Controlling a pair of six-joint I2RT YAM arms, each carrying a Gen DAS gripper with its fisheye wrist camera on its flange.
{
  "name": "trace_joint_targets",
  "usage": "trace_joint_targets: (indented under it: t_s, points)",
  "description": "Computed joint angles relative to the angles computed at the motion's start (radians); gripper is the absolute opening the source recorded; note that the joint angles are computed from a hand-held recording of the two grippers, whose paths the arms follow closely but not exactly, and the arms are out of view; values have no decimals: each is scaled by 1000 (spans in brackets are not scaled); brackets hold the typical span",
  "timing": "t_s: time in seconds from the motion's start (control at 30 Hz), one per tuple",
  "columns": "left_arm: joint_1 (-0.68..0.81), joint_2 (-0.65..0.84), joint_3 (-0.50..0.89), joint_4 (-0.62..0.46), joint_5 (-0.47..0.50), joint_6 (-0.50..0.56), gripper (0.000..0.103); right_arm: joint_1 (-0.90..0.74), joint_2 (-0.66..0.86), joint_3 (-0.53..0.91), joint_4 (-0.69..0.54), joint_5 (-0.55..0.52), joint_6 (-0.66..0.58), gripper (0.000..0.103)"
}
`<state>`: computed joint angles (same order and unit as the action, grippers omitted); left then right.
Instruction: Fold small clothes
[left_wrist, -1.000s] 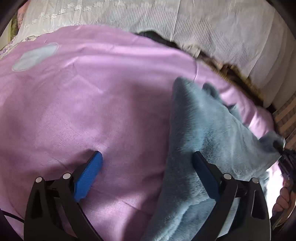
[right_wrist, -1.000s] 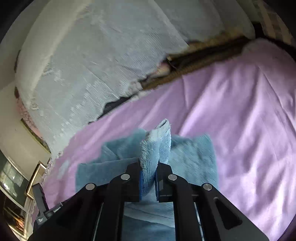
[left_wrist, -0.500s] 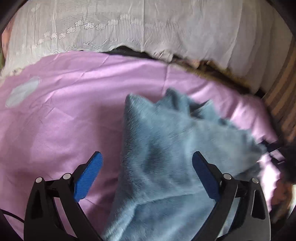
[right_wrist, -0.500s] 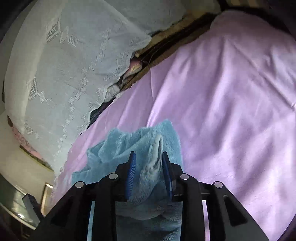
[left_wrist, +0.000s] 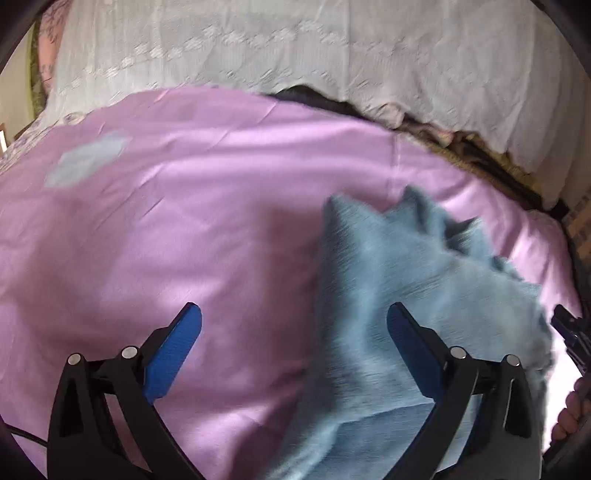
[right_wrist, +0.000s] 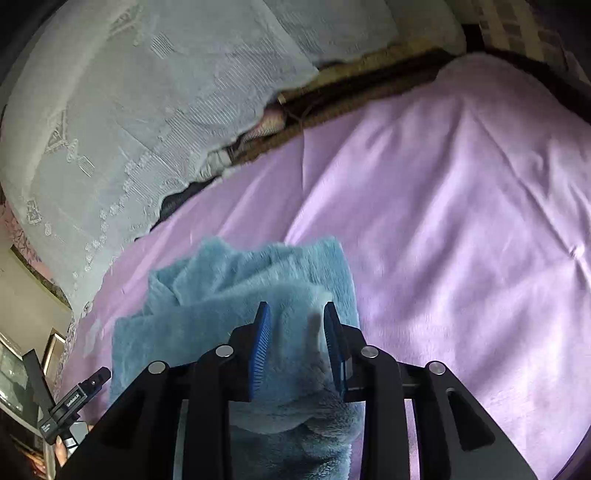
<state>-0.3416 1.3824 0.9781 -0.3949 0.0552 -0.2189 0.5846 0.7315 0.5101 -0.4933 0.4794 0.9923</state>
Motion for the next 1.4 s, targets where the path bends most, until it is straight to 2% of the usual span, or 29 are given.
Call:
trace_joint_targets:
  t_s: [0.07,0.13,0.23,0.3,0.37,0.43,0.5,0.57,0.67,0.77,0.8,0.87,0.97,1.07,1.13,1.17,1.23,1.33,1.4]
  points:
    - [-18,32,67,-23,96,0,98,-27,60,28,54,-61,-57,31]
    - [-50,112,154,-65,132,5,98,-87,144,47,112,-136,-103,31]
    - [-90,256,245,-87,116,22,98,-199,307,54,202,-274,-164,31]
    - [-101,352,248,-52,-26,26,99,-205,297,-20,300,-290,-166,26]
    - [-56,356,195,38,56,21,99,-212,237,-33,286,-308,-148,25]
    - [-57,327,179,54,-16,4,99,-155,164,-36,245,-221,-126,27]
    - [-36,333,177,58,19,1,99,-88,113,-19,170,-150,-119,31]
    - [-30,318,161,75,-5,-9,99,-33,77,-20,123,-108,-105,32]
    - [-14,321,159,88,-23,-14,99,-2,131,-18,66,-92,-100,34]
    - [11,322,152,92,17,-19,99,-27,108,-81,127,-126,-100,34]
    - [9,300,132,100,15,-17,99,-10,81,-83,112,-100,-82,33]
    - [4,222,69,112,23,1,98,88,21,-84,59,31,-24,35]
    - [12,11,-94,131,100,87,98,237,-12,-72,-24,172,60,42]
    - [-37,-78,-153,103,39,134,98,235,97,-39,-39,129,65,54]
    - [-70,16,-105,52,-31,152,99,185,169,-31,-24,67,48,57]
    - [-66,84,-68,17,-34,146,99,177,151,-43,-10,55,42,58]
    - [-6,106,-52,7,71,129,99,195,91,-72,-2,75,64,58]
    - [25,21,-113,20,92,116,99,363,-20,-81,-141,244,247,58]
    - [59,-74,-165,5,143,131,99,538,-44,-59,-312,366,451,58]
